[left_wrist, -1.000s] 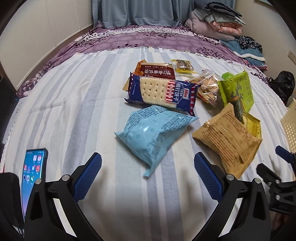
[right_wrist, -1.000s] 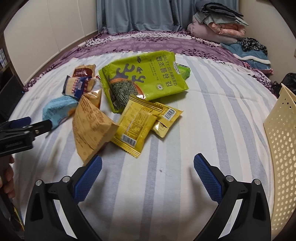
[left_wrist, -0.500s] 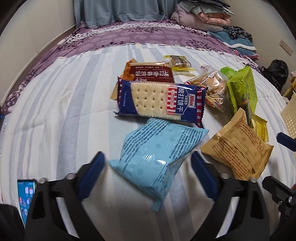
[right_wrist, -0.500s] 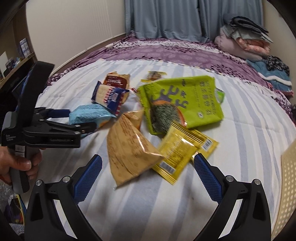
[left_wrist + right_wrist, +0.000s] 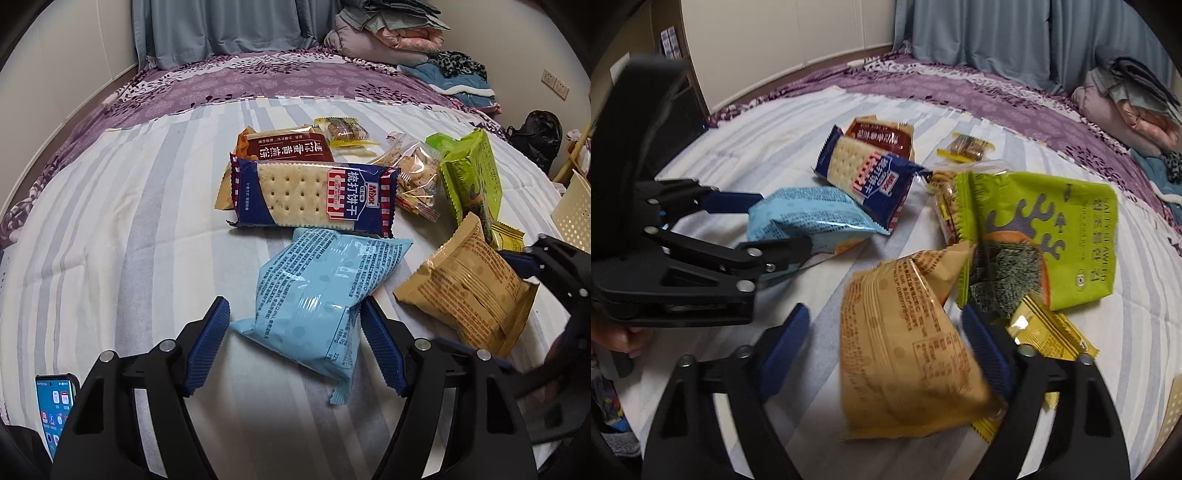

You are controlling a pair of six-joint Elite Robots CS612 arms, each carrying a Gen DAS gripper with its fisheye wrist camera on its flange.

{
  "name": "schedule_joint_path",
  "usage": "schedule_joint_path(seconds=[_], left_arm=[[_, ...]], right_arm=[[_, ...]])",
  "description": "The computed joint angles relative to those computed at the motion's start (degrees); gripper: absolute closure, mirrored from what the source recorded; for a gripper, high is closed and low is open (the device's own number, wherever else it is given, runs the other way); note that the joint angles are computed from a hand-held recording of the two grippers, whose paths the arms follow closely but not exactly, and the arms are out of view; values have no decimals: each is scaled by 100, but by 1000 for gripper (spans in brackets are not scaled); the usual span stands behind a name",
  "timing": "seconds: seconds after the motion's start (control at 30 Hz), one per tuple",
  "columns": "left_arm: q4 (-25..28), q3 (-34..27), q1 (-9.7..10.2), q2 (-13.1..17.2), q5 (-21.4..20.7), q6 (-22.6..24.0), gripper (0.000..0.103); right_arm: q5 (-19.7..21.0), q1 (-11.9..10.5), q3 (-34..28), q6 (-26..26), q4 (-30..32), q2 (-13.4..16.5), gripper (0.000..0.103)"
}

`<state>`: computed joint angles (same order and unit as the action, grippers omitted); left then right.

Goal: Organize snacks
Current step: 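Grasp the light blue bag with the left tool while the right tool grasps the tan bag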

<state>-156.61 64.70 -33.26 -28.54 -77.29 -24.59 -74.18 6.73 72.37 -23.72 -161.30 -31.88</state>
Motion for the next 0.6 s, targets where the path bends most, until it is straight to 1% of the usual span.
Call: schedule_joint_path(seconds=[0.03,0.07,0.17,0.27,0.37,0.43,0.47,0.5,0.6], left_arm=[[3,13,0,-8,-13,13,29],[-8,36,0,-19,-26,26,30],[25,18,4,-15,-92,72,30],[100,-71,43,27,-300,-10,29],[163,-162,51,83,-359,-21,28],[139,-162,34,92,-301,-23,28],[137,-155,20,87,-248,-32,29],[122,-133,7,74,-186,-51,32],[65,-23,-29,0,-74,-171,35]], right_arm=[[-30,5,-24,0,73,15,38],[-55,5,-39,18,133,27,41],[22,-21,-40,112,179,22,46],[32,-40,-22,137,181,15,53],[96,-64,61,206,161,-32,55],[155,-85,134,265,120,-70,55],[181,-94,149,297,107,-79,56],[224,-111,211,346,65,-115,56],[355,-164,341,459,-46,-196,56]])
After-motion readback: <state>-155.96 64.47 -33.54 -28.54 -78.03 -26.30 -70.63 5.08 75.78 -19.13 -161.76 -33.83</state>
